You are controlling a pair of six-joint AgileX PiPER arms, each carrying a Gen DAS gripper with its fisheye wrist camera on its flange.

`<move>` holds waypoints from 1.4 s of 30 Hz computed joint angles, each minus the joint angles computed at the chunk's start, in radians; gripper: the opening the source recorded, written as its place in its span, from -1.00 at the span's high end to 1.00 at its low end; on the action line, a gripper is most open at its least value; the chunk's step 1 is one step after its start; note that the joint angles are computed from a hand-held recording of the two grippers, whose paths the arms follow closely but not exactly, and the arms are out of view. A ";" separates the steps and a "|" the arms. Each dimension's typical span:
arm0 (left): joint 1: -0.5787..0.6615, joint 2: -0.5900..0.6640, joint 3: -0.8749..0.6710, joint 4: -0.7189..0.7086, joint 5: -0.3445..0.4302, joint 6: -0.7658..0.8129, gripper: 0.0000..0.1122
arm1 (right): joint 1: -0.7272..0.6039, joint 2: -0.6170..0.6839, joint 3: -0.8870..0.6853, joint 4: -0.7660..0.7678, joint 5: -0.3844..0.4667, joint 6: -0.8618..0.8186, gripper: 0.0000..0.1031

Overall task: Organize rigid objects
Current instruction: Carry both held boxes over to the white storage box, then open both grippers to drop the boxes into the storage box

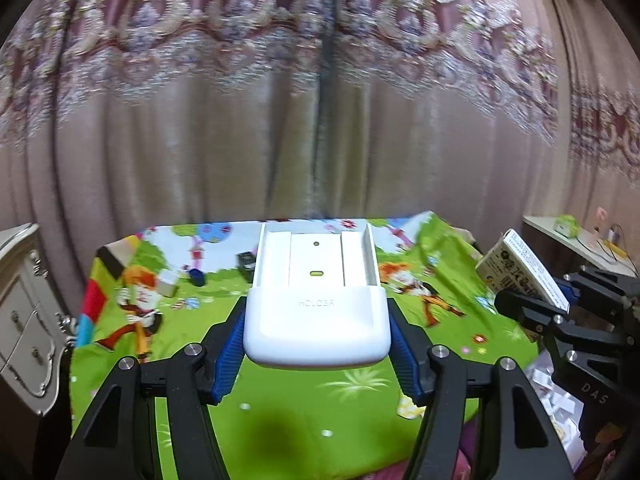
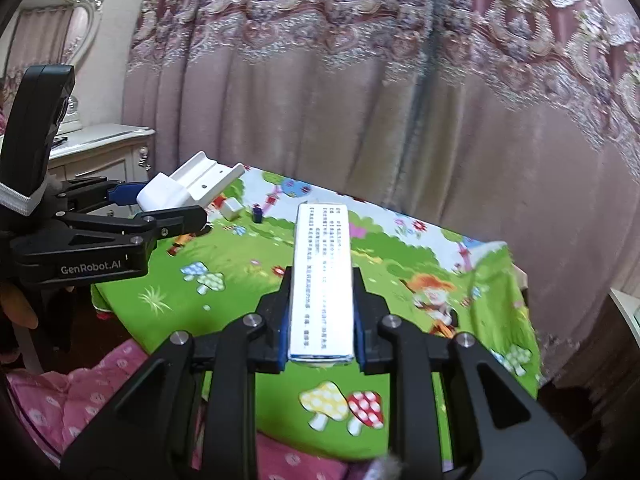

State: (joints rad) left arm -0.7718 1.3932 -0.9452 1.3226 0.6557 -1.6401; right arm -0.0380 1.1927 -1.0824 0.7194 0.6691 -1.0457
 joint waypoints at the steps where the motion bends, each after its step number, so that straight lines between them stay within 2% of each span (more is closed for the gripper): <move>1: -0.016 0.018 -0.015 -0.003 0.000 0.010 -0.13 | -0.038 -0.012 0.008 0.017 0.017 -0.021 0.46; 8: -0.103 0.103 -0.126 -0.027 0.001 0.098 -0.14 | -0.266 -0.063 0.021 0.127 0.129 -0.133 0.46; 13: -0.153 0.184 -0.224 -0.074 -0.025 0.190 -0.13 | -0.420 -0.076 0.032 0.171 0.199 -0.193 0.46; 22: -0.219 0.338 -0.394 -0.256 -0.106 0.425 -0.13 | -0.681 -0.069 0.045 0.212 0.313 -0.268 0.46; 25: -0.238 0.392 -0.453 -0.350 -0.127 0.526 -0.13 | -0.738 -0.067 0.048 0.207 0.323 -0.282 0.46; 34: -0.279 0.547 -0.626 -0.563 -0.116 0.790 -0.13 | -0.915 -0.025 0.045 0.197 0.370 -0.331 0.46; 42: -0.290 0.703 -0.798 -0.868 -0.074 1.108 -0.14 | -0.987 0.038 0.038 0.120 0.333 -0.327 0.46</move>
State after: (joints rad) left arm -1.0617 2.0959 -1.7435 0.4550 0.5812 -0.5317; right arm -1.0252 1.2305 -1.0447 0.8398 1.0024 -1.3732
